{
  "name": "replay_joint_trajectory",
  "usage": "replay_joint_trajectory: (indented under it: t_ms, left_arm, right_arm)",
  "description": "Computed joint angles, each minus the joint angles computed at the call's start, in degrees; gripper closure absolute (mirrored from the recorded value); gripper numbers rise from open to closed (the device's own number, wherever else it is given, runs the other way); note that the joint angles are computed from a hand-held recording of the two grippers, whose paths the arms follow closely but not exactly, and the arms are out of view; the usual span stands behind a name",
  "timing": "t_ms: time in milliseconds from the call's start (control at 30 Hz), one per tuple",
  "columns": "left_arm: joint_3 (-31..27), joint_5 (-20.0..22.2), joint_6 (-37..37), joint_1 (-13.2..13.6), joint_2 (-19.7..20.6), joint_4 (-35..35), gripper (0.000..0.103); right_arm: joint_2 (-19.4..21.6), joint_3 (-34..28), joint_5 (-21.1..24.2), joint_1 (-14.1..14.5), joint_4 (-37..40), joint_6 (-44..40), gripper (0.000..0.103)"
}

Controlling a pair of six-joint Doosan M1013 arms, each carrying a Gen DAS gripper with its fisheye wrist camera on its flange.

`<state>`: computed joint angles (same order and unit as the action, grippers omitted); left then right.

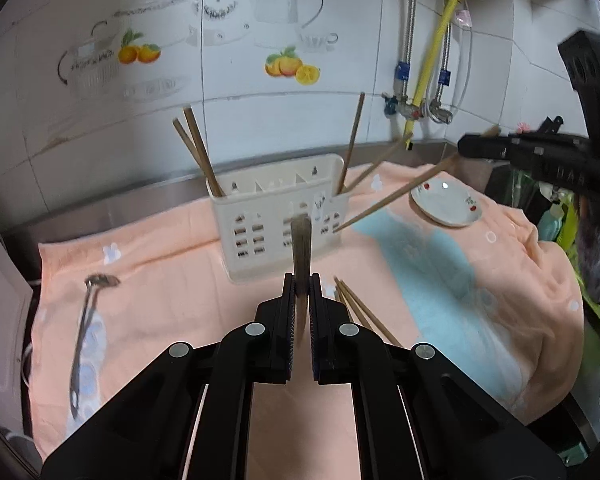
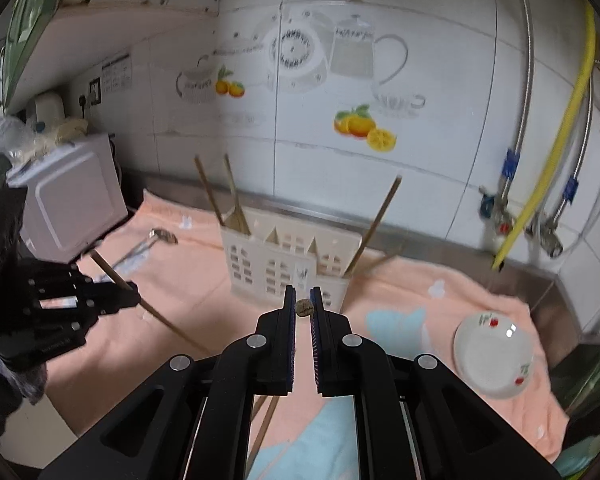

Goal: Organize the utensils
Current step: 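Lift the left tool's chopstick upright toward the holder while the right tool lifts its own, then lower the left tool's chopstick into the holder while the right tool inserts its own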

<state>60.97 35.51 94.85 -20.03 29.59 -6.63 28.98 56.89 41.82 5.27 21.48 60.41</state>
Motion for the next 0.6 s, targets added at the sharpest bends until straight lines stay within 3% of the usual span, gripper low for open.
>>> replay_joint_trajectory:
  t_ms: [267,600]
  left_arm:
    - [-5.89,1.1,0.9,0.29,1.74,-0.11,0.098]
    - [-15.63,0.45,-0.64,0.26,4.61,3.32,0.098]
  right_arm:
    - [3.35,-9.71,4.14,-0.17,-3.4,3.81,0.096]
    - [12.32,-26.23,17.94,0.25,-8.5,9.08,0.096]
